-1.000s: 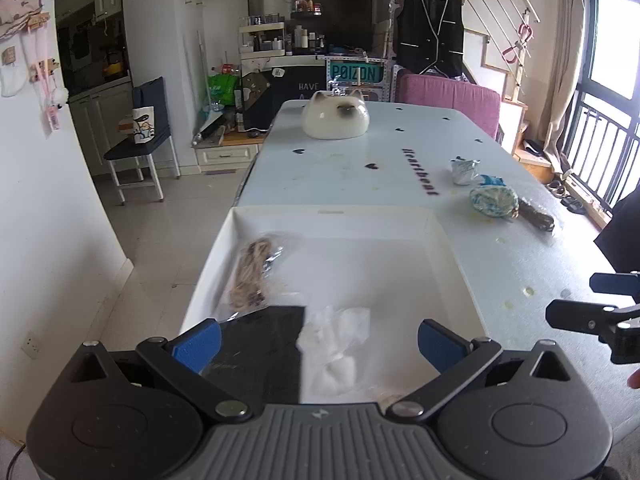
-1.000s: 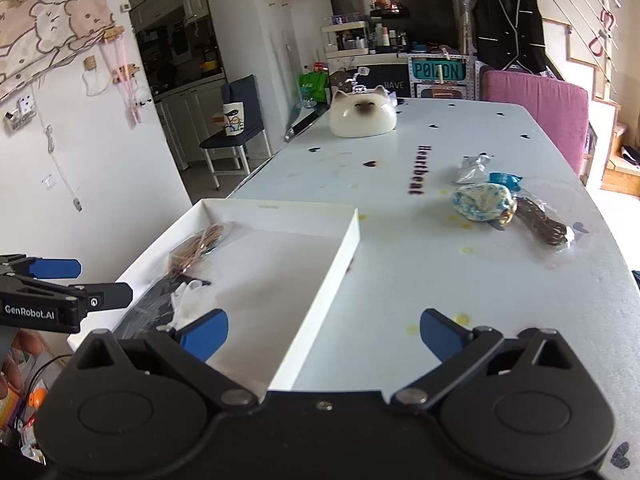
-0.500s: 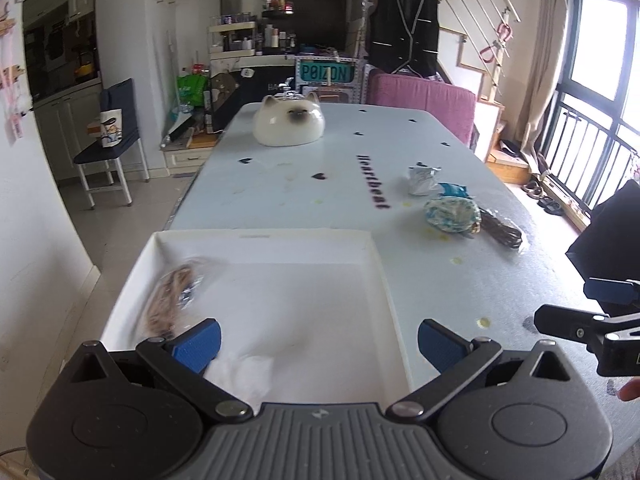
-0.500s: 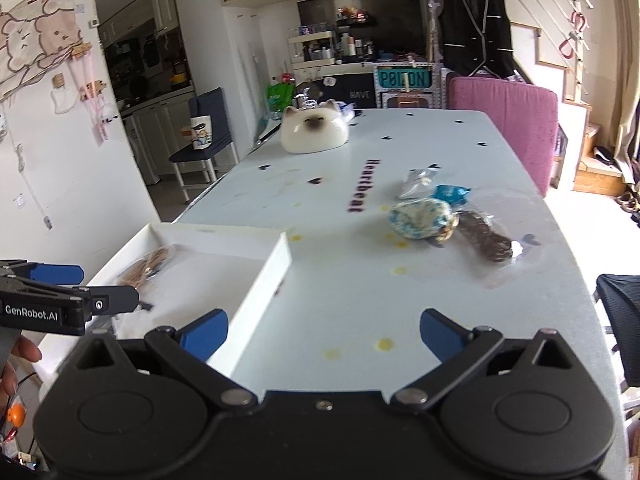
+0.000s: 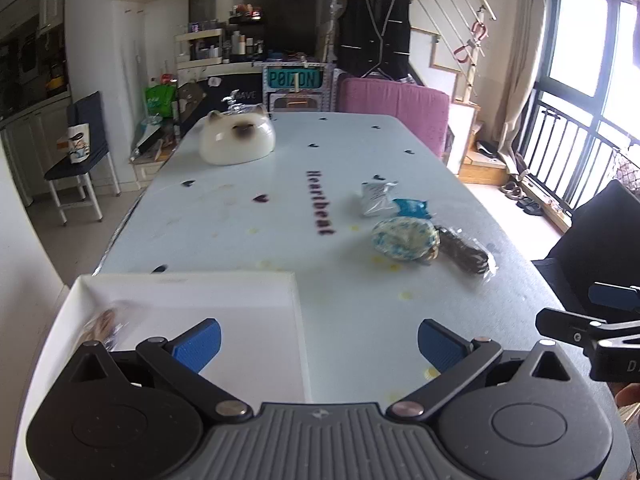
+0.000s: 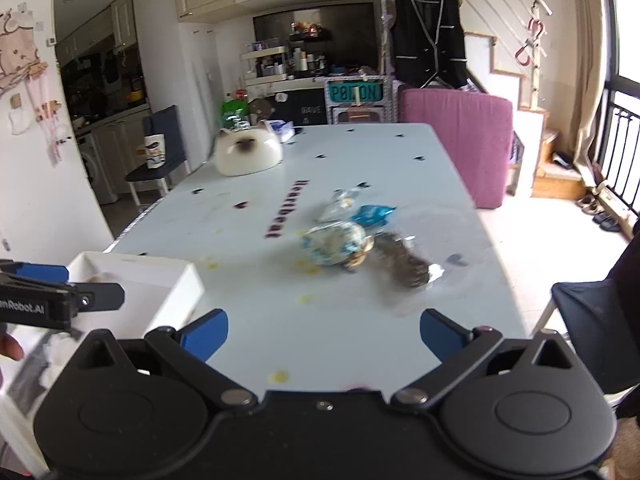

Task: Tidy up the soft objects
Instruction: 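Grasp the blue-flowered pouch with the left tool while the right tool grasps the dark cord bag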

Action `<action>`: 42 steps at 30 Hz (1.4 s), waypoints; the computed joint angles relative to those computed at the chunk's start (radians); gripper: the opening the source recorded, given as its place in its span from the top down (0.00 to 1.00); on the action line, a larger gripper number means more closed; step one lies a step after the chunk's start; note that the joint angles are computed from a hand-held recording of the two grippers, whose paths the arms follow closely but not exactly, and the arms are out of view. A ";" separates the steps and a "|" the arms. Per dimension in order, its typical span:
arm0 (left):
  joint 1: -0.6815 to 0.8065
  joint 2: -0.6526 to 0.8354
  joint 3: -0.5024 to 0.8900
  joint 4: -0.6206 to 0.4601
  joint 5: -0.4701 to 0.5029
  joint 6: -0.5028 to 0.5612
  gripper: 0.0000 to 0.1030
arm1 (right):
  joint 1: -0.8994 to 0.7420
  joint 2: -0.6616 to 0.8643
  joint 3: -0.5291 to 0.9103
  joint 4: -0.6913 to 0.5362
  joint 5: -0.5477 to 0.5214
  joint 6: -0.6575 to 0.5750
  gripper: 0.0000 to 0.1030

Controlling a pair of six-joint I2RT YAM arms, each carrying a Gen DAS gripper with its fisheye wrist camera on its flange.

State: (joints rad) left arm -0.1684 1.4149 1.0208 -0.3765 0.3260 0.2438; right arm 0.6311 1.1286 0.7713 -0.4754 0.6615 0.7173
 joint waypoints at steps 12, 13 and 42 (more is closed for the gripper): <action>-0.209 0.243 0.220 0.063 -0.057 -0.231 0.00 | -0.415 0.064 -0.119 0.334 -0.219 -0.396 0.00; -0.221 0.276 0.249 0.065 -0.061 -0.254 0.00 | -0.456 0.091 -0.126 0.384 -0.268 -0.428 0.01; -0.395 1.051 1.092 -0.148 -0.257 -0.527 0.00 | -0.520 0.634 0.019 0.698 -0.326 -0.439 0.55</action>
State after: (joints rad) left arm -0.5638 2.4656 2.1133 -0.5248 0.0691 -0.2834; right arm 0.1114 1.7629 0.7907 0.2222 0.3350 0.2780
